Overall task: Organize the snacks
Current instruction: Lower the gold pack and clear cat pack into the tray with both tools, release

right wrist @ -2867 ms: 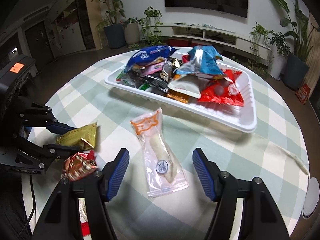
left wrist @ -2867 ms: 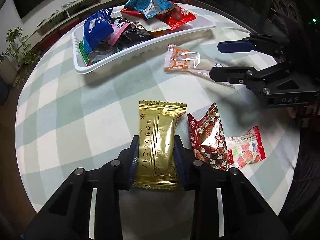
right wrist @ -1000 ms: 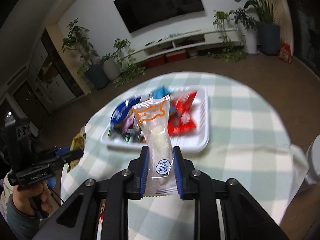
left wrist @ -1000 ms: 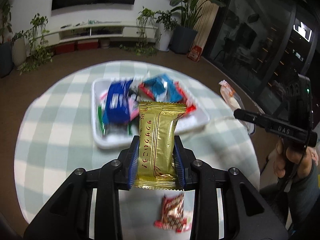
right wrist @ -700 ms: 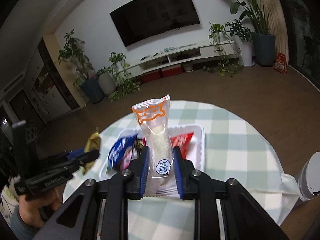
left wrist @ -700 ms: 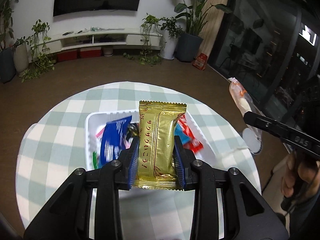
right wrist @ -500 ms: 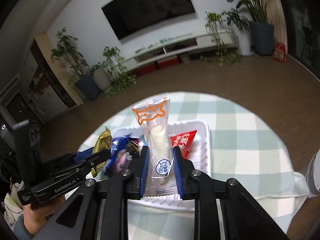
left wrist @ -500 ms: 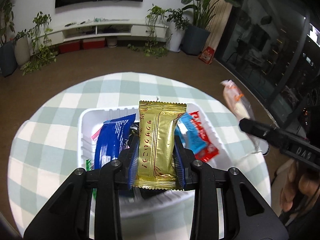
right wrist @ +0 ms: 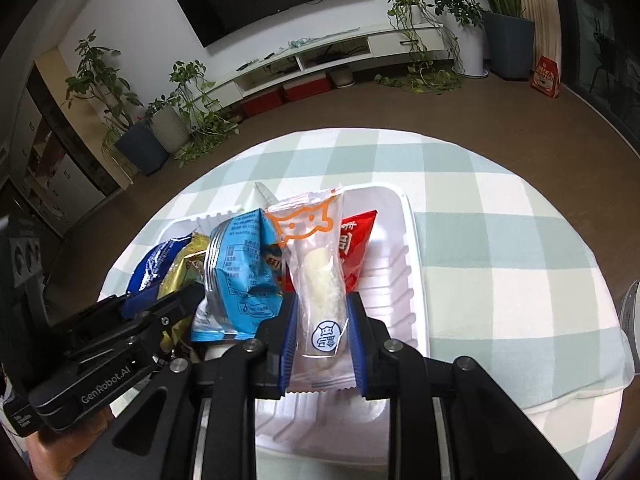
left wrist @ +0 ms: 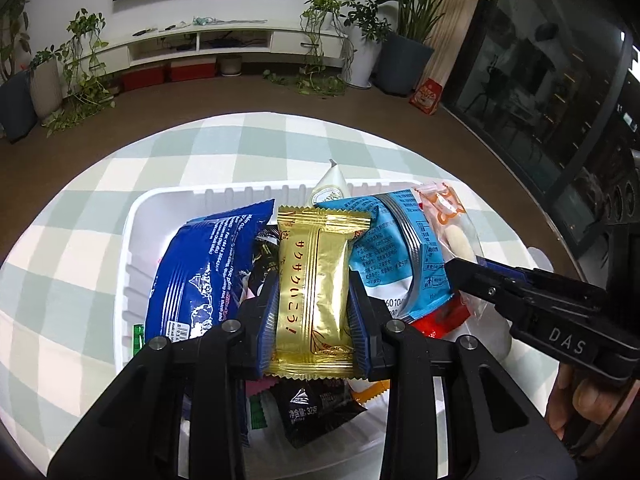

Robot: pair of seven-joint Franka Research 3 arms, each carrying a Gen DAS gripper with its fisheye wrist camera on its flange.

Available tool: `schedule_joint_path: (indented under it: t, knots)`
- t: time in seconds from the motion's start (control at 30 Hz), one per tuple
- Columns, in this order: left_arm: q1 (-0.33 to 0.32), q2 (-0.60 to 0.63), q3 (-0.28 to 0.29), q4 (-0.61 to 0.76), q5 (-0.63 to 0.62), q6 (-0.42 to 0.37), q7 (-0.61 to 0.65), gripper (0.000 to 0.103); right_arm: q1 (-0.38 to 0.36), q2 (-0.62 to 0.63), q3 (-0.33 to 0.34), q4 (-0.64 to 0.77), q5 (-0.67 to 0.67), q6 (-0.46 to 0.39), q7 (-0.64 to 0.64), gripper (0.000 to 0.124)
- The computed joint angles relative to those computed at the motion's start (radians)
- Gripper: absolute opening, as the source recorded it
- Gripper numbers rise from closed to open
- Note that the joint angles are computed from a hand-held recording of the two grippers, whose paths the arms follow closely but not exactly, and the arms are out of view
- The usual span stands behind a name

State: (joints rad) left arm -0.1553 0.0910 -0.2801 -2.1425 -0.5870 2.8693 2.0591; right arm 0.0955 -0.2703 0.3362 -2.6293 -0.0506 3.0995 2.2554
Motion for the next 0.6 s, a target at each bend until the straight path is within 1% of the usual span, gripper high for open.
schedule_joint_path:
  t: [0.1,0.23,0.27,0.4,0.5,0.53,0.6]
  knots:
    - [-0.001,0.003,0.003,0.0,0.026,0.004,-0.02,0.03,-0.029,0.002,0.031,0.012,-0.037,-0.018,0.016,0.03]
    - [-0.002,0.001,0.006,-0.006,0.061,0.01,-0.047,0.033,-0.023,-0.004,0.022,0.007,-0.054,-0.025,0.032,0.032]
    - [-0.002,-0.006,0.006,-0.012,0.07,0.01,-0.053,0.035,-0.023,-0.005,0.022,0.006,-0.057,-0.03,0.036,0.033]
    - [-0.005,-0.017,0.009,-0.023,0.075,0.016,-0.06,0.049,-0.001,-0.017,-0.003,-0.003,-0.054,-0.049,0.032,0.036]
    - [-0.009,-0.024,0.008,-0.027,0.061,0.025,-0.044,0.057,0.009,-0.027,-0.018,-0.016,-0.043,-0.051,0.031,0.044]
    - [-0.012,-0.026,0.007,-0.03,0.061,0.028,-0.038,0.059,0.009,-0.032,-0.018,-0.023,-0.041,-0.049,0.034,0.048]
    - [-0.017,-0.037,0.009,-0.041,0.059,0.033,-0.032,0.059,0.031,-0.036,-0.039,-0.034,-0.02,-0.044,0.016,0.049]
